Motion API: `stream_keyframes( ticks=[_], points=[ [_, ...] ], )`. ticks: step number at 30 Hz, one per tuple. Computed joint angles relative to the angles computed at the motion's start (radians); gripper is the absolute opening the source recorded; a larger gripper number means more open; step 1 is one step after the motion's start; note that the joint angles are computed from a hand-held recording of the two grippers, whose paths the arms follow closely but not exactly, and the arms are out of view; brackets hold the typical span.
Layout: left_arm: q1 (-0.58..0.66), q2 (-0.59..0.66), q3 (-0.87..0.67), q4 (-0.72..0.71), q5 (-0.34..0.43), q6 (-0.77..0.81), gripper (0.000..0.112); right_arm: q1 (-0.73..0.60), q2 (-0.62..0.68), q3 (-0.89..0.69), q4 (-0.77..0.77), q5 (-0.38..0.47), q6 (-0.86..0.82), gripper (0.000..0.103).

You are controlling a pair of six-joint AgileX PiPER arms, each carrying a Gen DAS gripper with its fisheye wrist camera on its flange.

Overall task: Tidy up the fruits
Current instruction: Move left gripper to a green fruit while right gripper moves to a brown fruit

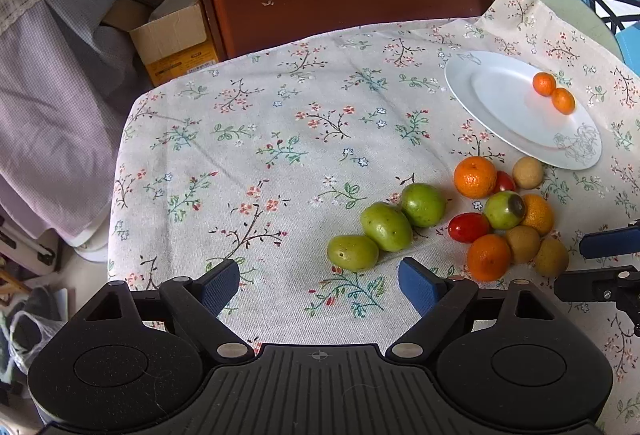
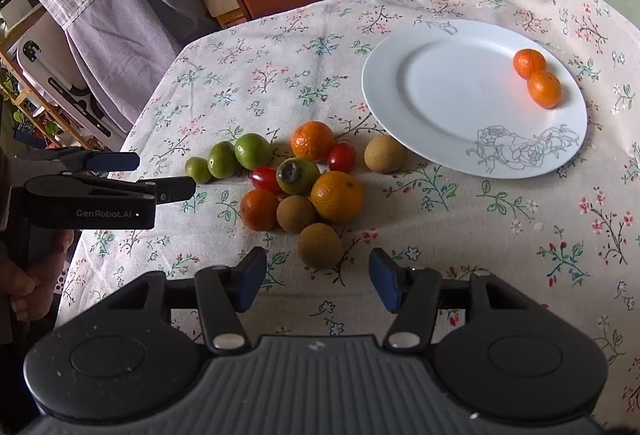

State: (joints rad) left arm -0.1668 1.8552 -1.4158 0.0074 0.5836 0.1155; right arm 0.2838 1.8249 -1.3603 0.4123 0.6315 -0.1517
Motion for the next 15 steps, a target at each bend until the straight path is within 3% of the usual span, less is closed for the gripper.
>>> stream_keyframes(
  ticks=[8, 10, 15],
  points=[
    [-0.012, 0.033, -0.002, -0.022, -0.049, 0.040, 0.086, 0.027, 0.019, -0.016, -0.061, -0.012, 0.032, 0.056],
    [-0.009, 0.043, -0.010, -0.050, -0.044, 0.064, 0.076, 0.031, 0.023, -0.019, -0.069, -0.011, 0.034, 0.050],
    [0.007, 0.057, -0.017, -0.117, -0.039, 0.108, 0.069, 0.033, 0.029, -0.022, -0.072, -0.013, 0.028, 0.040]
  ],
)
